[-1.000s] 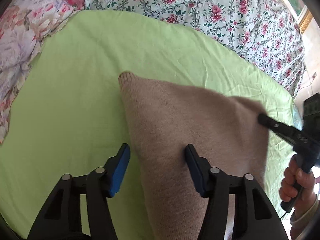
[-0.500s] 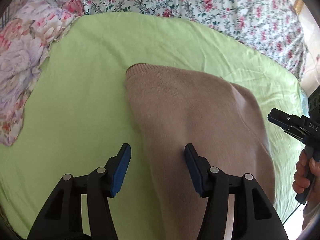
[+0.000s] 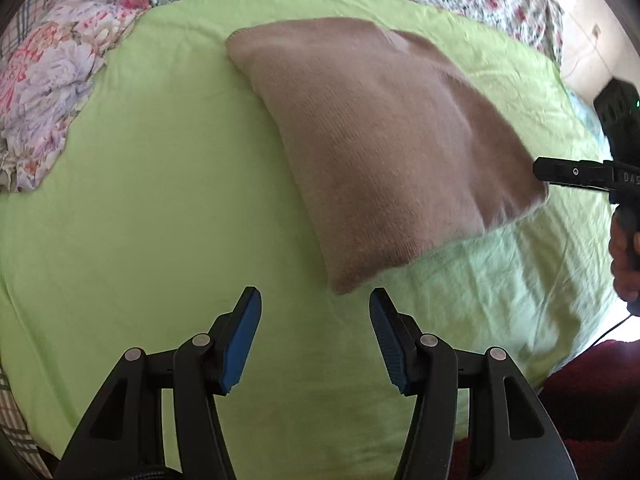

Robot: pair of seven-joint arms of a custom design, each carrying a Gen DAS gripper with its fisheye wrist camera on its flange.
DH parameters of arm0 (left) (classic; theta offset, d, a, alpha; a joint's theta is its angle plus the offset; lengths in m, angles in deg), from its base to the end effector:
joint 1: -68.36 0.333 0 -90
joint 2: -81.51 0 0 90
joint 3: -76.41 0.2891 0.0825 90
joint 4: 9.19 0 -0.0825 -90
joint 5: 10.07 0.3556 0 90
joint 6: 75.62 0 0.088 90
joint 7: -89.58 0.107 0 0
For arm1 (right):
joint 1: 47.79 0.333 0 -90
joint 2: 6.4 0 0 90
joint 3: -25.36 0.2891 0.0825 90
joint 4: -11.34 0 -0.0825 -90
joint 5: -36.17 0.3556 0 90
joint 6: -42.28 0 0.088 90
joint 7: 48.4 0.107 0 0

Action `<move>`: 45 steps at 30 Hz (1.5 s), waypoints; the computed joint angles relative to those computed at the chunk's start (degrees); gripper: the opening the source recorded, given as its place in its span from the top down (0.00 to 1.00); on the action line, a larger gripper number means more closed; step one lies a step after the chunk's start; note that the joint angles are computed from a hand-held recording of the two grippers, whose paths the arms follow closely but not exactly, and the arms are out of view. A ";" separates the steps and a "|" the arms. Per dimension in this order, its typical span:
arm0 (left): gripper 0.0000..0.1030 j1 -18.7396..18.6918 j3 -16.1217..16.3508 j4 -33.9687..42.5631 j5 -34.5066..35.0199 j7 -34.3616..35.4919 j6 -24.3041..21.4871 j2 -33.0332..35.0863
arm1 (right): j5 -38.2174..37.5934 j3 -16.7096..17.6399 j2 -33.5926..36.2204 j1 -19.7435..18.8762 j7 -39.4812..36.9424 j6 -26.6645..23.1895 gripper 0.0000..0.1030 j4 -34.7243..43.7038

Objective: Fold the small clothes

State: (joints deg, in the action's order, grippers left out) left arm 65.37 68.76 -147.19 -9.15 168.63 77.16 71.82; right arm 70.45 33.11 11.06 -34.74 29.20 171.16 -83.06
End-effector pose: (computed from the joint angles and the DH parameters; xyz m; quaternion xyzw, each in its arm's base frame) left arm 0.4787 -0.0913 0.4145 -0.6875 0.6946 -0.1654 0.1321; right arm 0.5989 0.2347 0.4584 -0.7526 0.5825 0.1150 0.2848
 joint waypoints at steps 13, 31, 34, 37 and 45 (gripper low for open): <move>0.89 0.11 -1.83 5.39 13.62 -14.60 1.37 5.58 | -0.29 -1.07 -0.98 -0.80 -6.66 0.59 0.95 3.90; 0.90 -0.74 1.37 2.17 -13.84 3.27 1.61 4.46 | -11.97 -1.64 4.67 -0.16 4.24 -3.70 0.76 4.83; 0.89 -1.71 2.03 0.60 -17.68 10.44 -0.98 1.13 | -11.27 -1.72 4.10 -0.85 5.35 -5.30 0.71 5.10; 0.88 -2.39 3.52 -0.28 -21.52 17.08 -3.71 -2.53 | -12.58 -2.27 2.89 -0.71 6.96 -6.20 0.68 5.60; 0.83 -2.24 5.17 7.88 -28.63 22.15 -2.45 0.08 | -11.42 -0.93 7.68 -0.44 7.42 -4.32 0.68 16.82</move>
